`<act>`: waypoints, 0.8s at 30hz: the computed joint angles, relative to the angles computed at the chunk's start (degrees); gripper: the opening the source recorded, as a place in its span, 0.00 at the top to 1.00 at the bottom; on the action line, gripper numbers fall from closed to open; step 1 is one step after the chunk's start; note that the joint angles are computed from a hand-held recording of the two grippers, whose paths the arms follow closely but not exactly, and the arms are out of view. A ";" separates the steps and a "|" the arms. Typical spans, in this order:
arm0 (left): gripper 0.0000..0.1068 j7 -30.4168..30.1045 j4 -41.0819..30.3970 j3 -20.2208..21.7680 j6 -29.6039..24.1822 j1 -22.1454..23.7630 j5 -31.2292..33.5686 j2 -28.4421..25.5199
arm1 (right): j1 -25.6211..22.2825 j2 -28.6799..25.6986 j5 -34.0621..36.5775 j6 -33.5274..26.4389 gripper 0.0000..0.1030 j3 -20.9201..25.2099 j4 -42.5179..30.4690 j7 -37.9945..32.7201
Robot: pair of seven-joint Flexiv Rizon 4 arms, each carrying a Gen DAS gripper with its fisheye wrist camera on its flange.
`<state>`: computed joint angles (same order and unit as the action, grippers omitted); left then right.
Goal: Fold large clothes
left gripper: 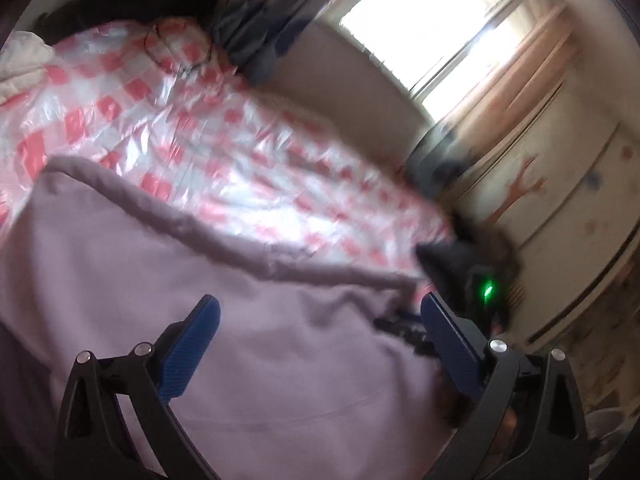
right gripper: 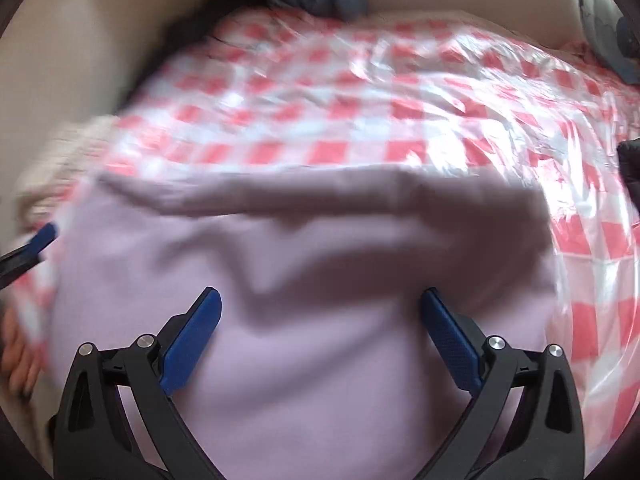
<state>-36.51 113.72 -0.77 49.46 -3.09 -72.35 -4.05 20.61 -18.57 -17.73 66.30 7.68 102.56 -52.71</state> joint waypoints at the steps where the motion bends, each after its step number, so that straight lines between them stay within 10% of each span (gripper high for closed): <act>1: 0.11 -3.01 -1.55 0.00 1.40 -0.01 3.28 -2.98 | 0.70 -2.77 -0.87 -1.88 0.07 -0.93 -2.59 0.86; 9: 0.16 -19.30 -10.79 -1.58 2.99 3.42 22.14 -14.29 | -1.50 -13.81 6.34 -10.39 0.07 -0.22 -17.90 -2.31; 13: 0.15 -16.10 -9.78 -4.14 6.41 4.56 16.47 -10.60 | 1.26 -10.29 1.19 1.92 0.07 -3.52 -12.84 -0.23; 17: 0.15 -21.58 -14.49 -3.40 5.39 5.15 22.02 -15.40 | -0.22 -19.11 3.86 -12.59 0.06 -0.27 -26.33 -5.37; 24: 0.12 -21.96 -15.85 -4.96 9.76 4.74 27.43 -20.97 | -2.80 -27.43 13.39 -19.91 0.06 1.78 -38.26 -8.65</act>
<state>-58.47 97.87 -5.73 59.22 1.65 -44.92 -25.02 17.82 -46.00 -4.34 46.39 9.46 64.30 -61.36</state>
